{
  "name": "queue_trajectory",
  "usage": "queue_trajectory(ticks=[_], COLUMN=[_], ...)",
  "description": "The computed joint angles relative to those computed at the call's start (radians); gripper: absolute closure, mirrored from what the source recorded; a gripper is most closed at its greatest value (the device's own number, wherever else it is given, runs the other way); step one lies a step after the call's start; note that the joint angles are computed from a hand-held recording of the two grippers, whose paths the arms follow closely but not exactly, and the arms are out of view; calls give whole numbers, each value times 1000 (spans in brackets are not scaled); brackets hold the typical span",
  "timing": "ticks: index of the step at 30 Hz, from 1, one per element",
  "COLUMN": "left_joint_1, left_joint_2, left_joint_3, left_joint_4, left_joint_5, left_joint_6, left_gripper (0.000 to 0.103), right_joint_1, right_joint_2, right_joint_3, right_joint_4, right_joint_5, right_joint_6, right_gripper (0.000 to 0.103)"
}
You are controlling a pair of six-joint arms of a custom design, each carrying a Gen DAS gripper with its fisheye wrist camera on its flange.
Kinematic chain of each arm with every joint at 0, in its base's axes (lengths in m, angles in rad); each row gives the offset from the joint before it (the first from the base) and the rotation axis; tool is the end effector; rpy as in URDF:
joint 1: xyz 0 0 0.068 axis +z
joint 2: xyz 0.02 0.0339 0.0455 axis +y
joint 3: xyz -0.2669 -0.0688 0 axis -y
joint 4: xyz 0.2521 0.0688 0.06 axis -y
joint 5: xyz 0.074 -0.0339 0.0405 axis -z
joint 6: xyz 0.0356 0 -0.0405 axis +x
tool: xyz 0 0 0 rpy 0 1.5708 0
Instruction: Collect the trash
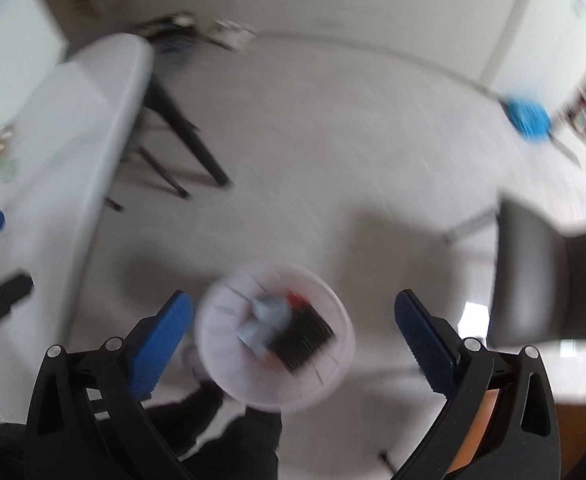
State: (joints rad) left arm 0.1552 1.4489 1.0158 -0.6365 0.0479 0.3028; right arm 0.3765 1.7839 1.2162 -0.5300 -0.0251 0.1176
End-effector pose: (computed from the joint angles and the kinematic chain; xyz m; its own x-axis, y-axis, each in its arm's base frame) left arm 0.2909 0.0438 0.2310 -0.8663 0.1659 -0.4711 0.1327 0.9858 0.1032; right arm 0.3449 0.1373 0.1918 -0.8665 -0.2164 -0.4499 -0.2784 0.9575 0.0756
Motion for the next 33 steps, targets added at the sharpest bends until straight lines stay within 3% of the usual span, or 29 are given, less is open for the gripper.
queue_trajectory(ticks=[3,8,13,17,20,25,30,33], left_joint_1=[150,415,602,722,794,898,920,938], left_joint_2=[-135,-252,-274,-239,-206,-137,-133,-128], left_joint_3=[50,182,310,436,514,561,522,512], left_joint_4=[-4,-18,-37,-93,-140,-171,-196,-208], left_joint_5=[-60,-80,-85,-70,-48,2,14,26], left_joint_6=[-40,-74,-98,-140,-178,-203,-195,-180], left_gripper=[11,8,8,8,8,8,8,8], right_joint_1=[128,317,439,497,535,580,610,613], right_joint_2=[15,61,118,204,243,271,279,323], right_joint_3=[179,477,726,978,1093,1158,1166,1244], right_joint_4=[-19,-41,-81,-185,-247,-308,-350,-396], right_joint_5=[-7,-16,-40,-96,-65,-57,-52,-52], right_joint_6=[-30,-101,-154,-169,-194,-206,-202,-196], right_gripper=[3,3,3,2,2,2,2,2])
